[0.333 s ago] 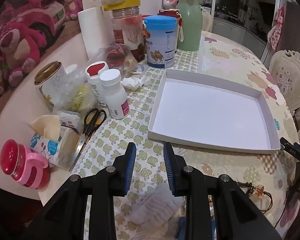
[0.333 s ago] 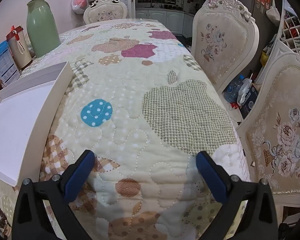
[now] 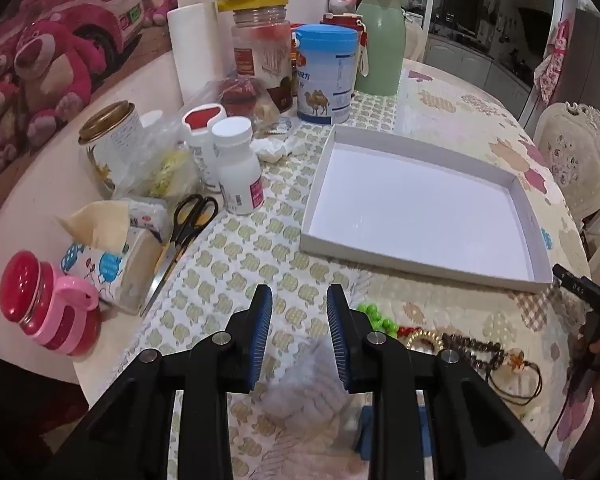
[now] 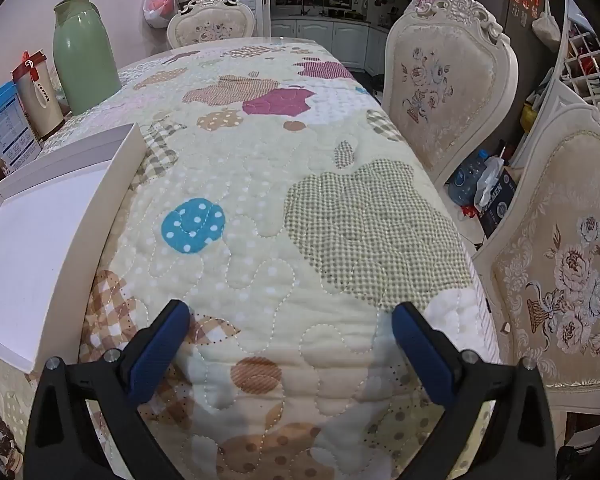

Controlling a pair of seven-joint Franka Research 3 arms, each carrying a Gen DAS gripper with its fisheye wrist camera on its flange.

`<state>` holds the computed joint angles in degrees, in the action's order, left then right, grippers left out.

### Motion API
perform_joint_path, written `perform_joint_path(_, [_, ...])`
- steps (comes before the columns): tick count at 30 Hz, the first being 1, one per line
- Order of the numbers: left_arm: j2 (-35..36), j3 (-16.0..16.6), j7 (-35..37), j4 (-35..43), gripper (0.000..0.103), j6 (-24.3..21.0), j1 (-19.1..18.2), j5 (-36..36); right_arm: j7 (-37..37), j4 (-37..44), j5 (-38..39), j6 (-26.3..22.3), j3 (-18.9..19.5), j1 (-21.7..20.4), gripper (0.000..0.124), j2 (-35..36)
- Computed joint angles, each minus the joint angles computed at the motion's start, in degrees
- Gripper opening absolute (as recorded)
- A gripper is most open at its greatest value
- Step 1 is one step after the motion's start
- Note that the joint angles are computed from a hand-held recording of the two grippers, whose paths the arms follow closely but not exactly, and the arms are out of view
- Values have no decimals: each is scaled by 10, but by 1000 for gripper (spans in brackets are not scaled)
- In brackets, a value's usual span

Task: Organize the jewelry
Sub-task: 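Grasp the light blue fuzzy scrunchie with the left tool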

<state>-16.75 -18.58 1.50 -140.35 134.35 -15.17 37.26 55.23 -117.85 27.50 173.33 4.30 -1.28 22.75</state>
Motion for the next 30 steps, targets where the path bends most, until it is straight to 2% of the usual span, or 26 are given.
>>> perform_joint_path(2, [-4, 0, 0, -6, 27, -1, -3, -5, 28, -9, -23, -32, -29, 22, 102, -16])
perform_joint_path(3, [-7, 0, 1, -9, 27, 2, -4, -7, 19, -22, -15, -34, -20, 14, 102, -28])
perform_joint_path(5, [-11, 1, 4, -13, 27, 4, -5, -11, -28, -51, 25, -27, 16, -13, 102, -53])
perform_joint_path(7, [-16, 0, 2, -18, 27, 6, -6, -14, -107, -95, 92, -24, 57, -42, 102, -100])
perform_joint_path(10, [-29, 3, 7, -31, 27, 20, -4, -22, -196, -137, 174, -45, 75, -45, 102, -166])
perform_joint_path(12, [-31, 2, 12, -33, 27, 19, -4, -27, -254, -165, 230, -48, 79, -31, 102, -213])
perform_joint_path(18, [-38, 2, 20, -45, 27, 31, -5, -44, -355, -204, 350, -90, 42, 32, 102, -313])
perform_joint_path(24, [-48, -6, 14, -48, 27, 29, -3, -39, -361, -223, 358, -123, 5, 88, 102, -368])
perform_joint_path(30, [-51, -6, 18, -46, 27, 29, -2, -38, -378, -237, 367, -122, -34, 144, 102, -397])
